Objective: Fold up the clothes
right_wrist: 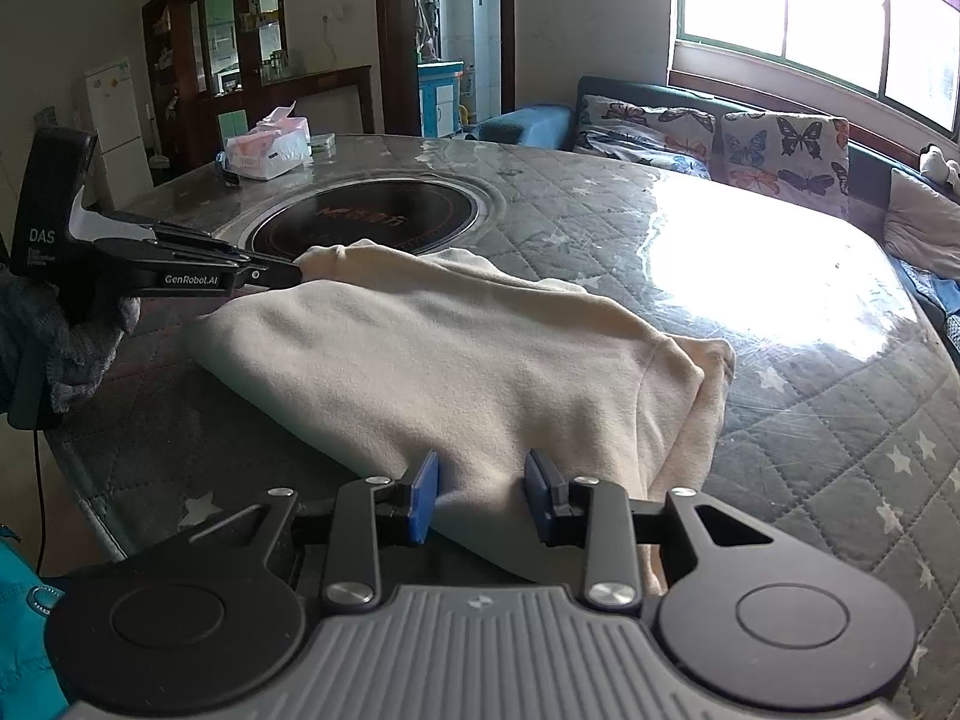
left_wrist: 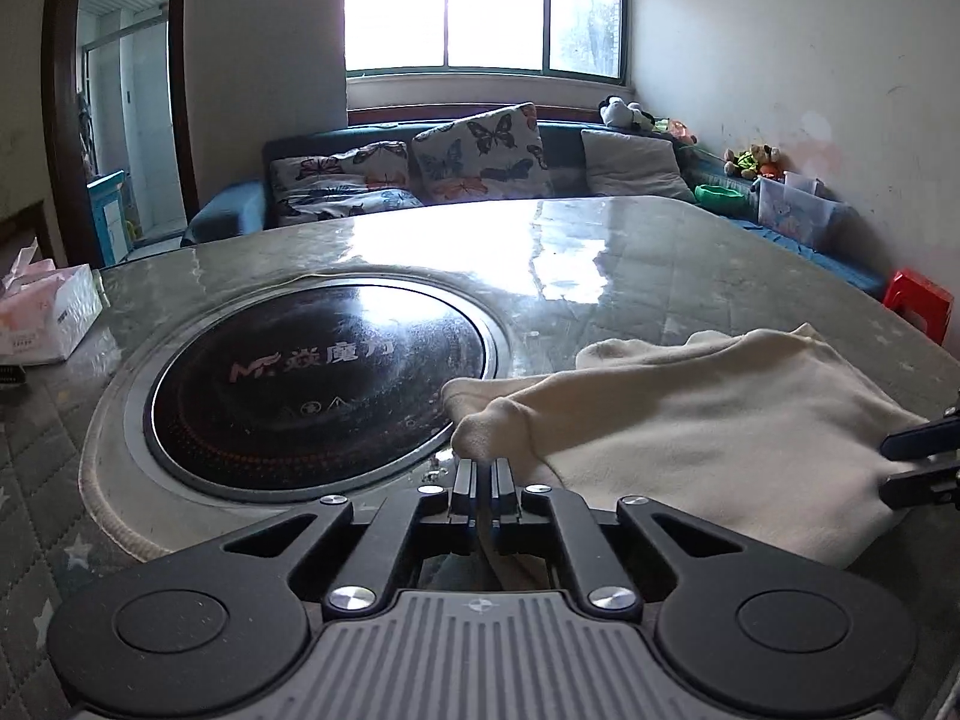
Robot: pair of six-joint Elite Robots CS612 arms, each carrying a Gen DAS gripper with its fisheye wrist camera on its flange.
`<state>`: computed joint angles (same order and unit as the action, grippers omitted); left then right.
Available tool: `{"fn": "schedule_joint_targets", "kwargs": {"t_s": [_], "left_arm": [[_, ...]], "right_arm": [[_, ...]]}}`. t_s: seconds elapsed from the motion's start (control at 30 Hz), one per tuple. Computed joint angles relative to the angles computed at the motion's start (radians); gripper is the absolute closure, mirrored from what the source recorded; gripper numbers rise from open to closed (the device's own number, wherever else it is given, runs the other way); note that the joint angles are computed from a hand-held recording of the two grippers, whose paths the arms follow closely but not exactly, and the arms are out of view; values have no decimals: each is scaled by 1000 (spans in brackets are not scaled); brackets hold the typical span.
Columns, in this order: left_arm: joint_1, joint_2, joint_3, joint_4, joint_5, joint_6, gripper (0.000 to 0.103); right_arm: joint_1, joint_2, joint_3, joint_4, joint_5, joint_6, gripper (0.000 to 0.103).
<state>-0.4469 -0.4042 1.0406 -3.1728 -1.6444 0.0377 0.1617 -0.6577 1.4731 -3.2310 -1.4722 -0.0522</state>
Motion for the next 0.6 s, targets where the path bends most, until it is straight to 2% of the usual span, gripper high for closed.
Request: {"fn": "schedule_joint_targets", "kwargs": {"t_s": [0.13, 0.23, 0.37, 0.5, 0.6], "left_arm": [[4, -12, 6, -17, -7, -15, 94], [8, -24, 11, -33, -51, -35, 94], [11, -26, 6, 0, -151, -38, 94], [4, -16, -4, 54, -151, -8, 94], [6, -8, -16, 88, -132, -3, 92]], "right_arm": [[-3, -6, -3, 6, 11, 27, 71], [-6, -9, -8, -3, 8, 47, 71], [-10, -1, -27, -9, -9, 59, 71], [-16, 14, -45, 29, -33, 101, 71], [-22, 18, -43, 31, -25, 118, 72]]}}
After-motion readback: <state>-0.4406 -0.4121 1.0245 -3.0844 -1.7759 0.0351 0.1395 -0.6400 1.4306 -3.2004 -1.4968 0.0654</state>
